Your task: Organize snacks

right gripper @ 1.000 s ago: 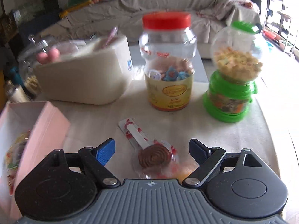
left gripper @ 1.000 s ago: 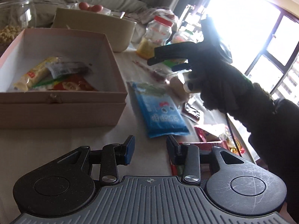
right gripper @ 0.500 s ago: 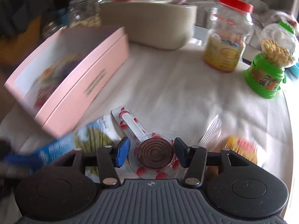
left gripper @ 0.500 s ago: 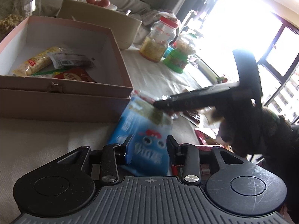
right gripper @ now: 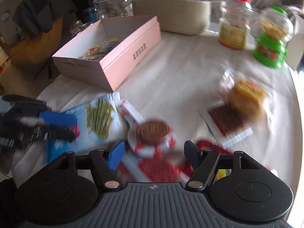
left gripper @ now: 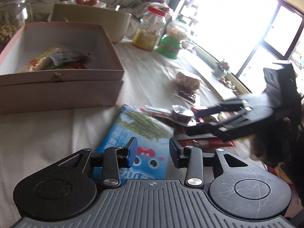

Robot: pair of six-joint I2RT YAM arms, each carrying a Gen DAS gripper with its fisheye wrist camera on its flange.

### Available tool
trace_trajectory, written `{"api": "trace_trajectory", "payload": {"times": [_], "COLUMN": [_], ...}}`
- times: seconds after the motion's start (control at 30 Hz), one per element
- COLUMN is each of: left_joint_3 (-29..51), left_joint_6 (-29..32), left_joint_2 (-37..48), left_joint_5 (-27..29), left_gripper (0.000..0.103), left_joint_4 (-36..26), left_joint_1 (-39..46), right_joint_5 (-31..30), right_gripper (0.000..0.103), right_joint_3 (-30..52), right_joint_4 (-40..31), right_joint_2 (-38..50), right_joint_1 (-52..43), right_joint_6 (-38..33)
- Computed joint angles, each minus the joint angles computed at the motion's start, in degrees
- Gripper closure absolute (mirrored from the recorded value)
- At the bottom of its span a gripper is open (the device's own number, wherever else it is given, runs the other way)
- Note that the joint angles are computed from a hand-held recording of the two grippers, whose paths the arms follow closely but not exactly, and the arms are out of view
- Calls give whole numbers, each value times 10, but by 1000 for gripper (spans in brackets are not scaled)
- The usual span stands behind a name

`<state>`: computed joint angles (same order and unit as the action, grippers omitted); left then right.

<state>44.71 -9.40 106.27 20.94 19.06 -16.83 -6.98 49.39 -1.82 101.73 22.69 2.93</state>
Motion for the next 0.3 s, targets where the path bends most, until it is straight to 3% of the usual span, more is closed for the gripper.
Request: {"api": "trace_trajectory", "payload": {"times": [0.23,0.3], "left_joint_3": [12,20], "left_joint_6": [-31,-27], "left_joint_2": [18,24], "left_joint_5": [-47,-52], "left_gripper": [61,61], "left_joint_4": [26,21], "left_joint_1": [22,23], "right_joint_5": [-26,-4], "right_gripper": [27,26], "right_joint_3": [-127,-146], "right_joint_4": [56,70], "right_joint_2": [-87,-96], "right_joint_1": [21,51], "right_joint_6": [56,67]}}
